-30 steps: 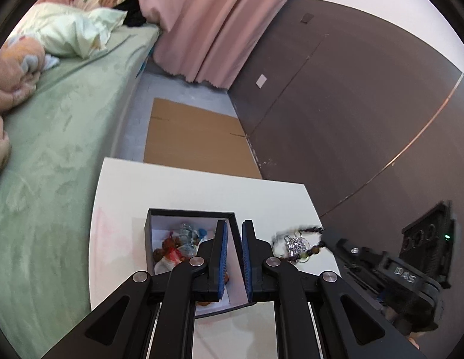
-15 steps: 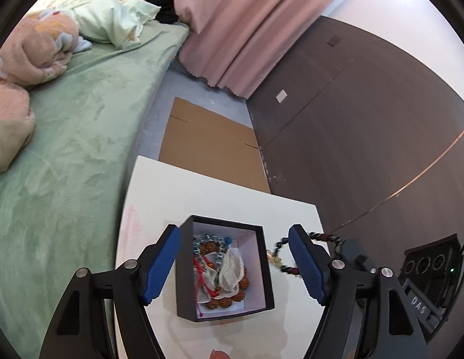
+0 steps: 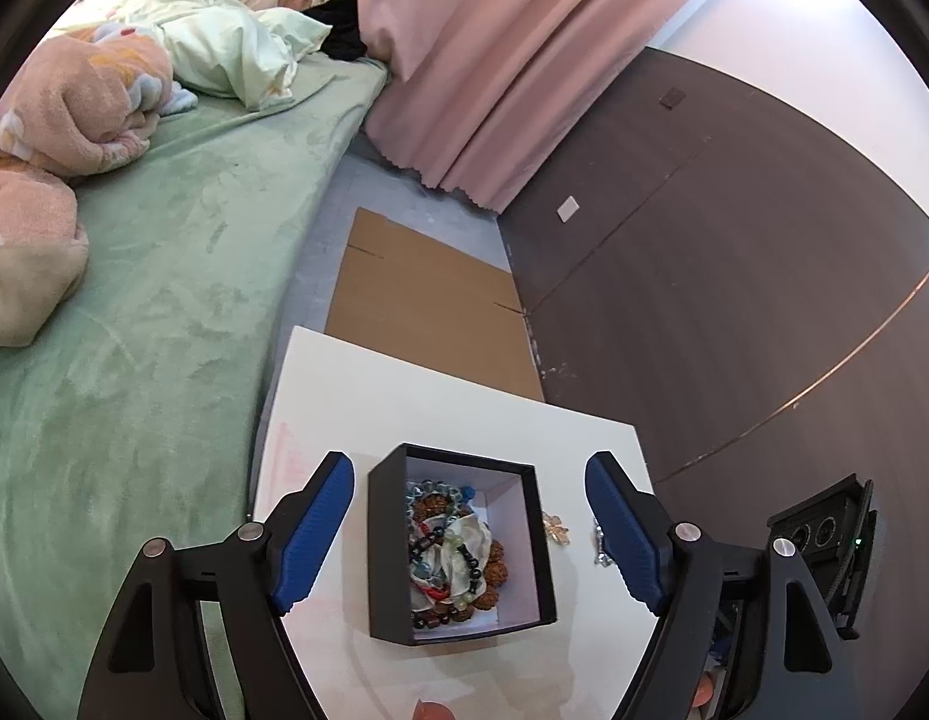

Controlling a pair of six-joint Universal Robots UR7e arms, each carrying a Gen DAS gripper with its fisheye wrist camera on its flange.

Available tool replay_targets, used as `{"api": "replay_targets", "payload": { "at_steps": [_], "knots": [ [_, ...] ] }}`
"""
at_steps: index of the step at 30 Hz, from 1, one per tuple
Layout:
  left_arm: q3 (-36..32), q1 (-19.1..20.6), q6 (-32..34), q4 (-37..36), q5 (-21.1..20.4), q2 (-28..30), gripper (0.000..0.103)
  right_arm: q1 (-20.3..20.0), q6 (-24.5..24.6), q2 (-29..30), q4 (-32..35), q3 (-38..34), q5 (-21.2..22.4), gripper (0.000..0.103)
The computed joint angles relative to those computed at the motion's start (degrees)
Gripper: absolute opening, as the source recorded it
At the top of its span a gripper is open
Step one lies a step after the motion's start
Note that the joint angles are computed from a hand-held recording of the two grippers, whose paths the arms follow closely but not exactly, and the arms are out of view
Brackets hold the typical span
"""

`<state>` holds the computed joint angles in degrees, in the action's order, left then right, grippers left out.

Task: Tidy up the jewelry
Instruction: 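Carry the dragonfly-charm bracelet into the box with the right tool and open it, then withdraw both tools from the box and move the left tool toward the gold butterfly brooch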

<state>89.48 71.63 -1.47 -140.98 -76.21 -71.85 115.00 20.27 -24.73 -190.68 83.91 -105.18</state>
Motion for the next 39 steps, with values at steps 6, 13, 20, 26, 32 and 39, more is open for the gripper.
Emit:
{"api": "replay_targets", "payload": {
  "at_steps": [6,13,20,26,32,39],
  "knots": [
    [1.67,-1.28,1.75,-1.24,0.57,-0.54,0.080,0.75,-0.59,-1.62,-3.50,2.96,-5.31,0.054],
    [5.28,-3.13,4.57,-5.34,1.52,-0.96,0.080,1.86,-0.35,-4.42,-6.84,7.18,-12.01,0.054],
    [9.19,-5.13,4.88,-10.56,2.94,-0.73,0.080,0.53,3.68,-8.12,-8.50,12.82,-12.61,0.075],
    [9.43,-5.57,1.08,-8.65,1.54,0.52,0.083,-0.62,7.38,-11.49,-13.03,18.38,-12.36,0.084],
    [10.16,-6.41,0.10,-6.72,0.73,1.37,0.097,-1.53,10.38,-14.40,-14.33,22.59,-12.81,0.086],
    [10.67,-7.23,-1.08,-4.63,0.30,2.33,0.098,-2.63,12.41,-17.08,-16.10,26.90,-12.26,0.094]
  ]
}}
